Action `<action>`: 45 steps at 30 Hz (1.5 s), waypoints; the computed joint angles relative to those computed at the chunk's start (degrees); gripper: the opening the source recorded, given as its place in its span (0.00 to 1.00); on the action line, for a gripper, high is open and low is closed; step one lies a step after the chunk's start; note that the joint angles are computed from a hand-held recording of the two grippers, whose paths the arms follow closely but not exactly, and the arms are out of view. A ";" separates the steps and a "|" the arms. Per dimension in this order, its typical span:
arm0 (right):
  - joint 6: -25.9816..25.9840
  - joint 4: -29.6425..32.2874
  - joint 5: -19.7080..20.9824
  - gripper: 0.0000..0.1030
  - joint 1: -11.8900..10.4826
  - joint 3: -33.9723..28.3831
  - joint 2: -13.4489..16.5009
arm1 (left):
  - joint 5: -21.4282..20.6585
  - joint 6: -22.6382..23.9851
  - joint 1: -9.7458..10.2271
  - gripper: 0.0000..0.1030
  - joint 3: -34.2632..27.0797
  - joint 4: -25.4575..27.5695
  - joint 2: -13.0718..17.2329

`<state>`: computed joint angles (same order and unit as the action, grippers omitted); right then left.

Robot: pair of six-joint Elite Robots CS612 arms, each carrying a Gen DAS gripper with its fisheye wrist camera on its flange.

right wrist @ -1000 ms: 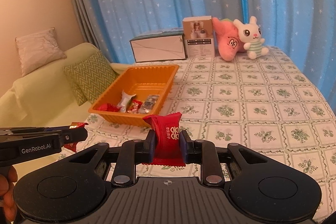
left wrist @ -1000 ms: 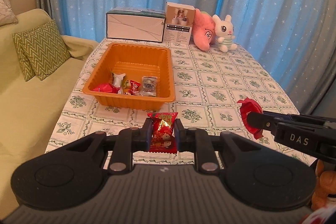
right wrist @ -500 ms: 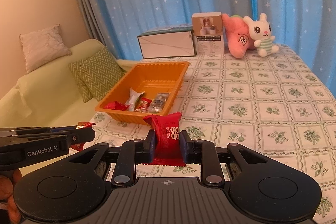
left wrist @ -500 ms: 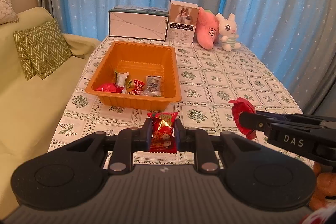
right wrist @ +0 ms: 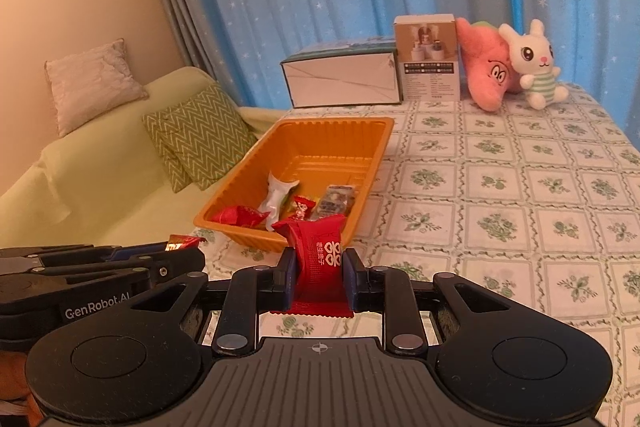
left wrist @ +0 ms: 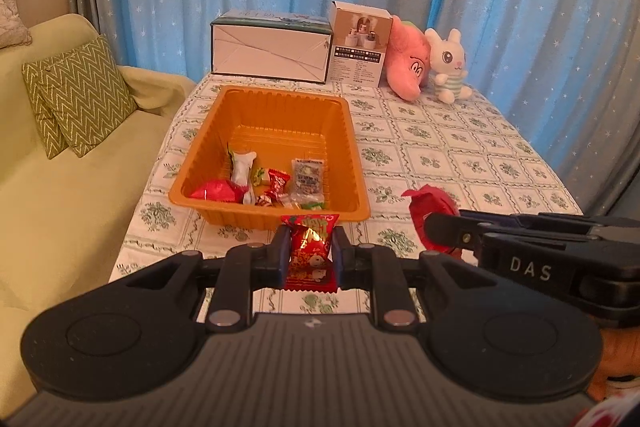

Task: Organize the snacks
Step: 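Carry both held red candies over the orange tray, then open both tools to drop the red candies into the tray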

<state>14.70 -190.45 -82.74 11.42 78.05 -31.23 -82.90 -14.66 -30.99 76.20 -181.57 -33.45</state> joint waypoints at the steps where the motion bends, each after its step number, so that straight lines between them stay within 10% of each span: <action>1: -0.21 0.95 0.17 0.24 0.00 -0.90 0.35 | 0.07 0.34 0.14 0.18 -0.60 0.29 0.25; 25: -3.11 19.27 2.15 0.24 -0.74 -26.91 11.75 | -3.47 3.93 4.47 0.18 -24.59 16.61 10.76; 45: -3.05 36.64 3.49 0.24 -2.18 -54.93 26.15 | -6.55 6.77 6.26 0.19 -65.65 40.00 31.97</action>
<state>11.64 -153.81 -79.25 9.24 23.12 -5.08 -89.45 -7.90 -24.73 10.55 -141.56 -1.47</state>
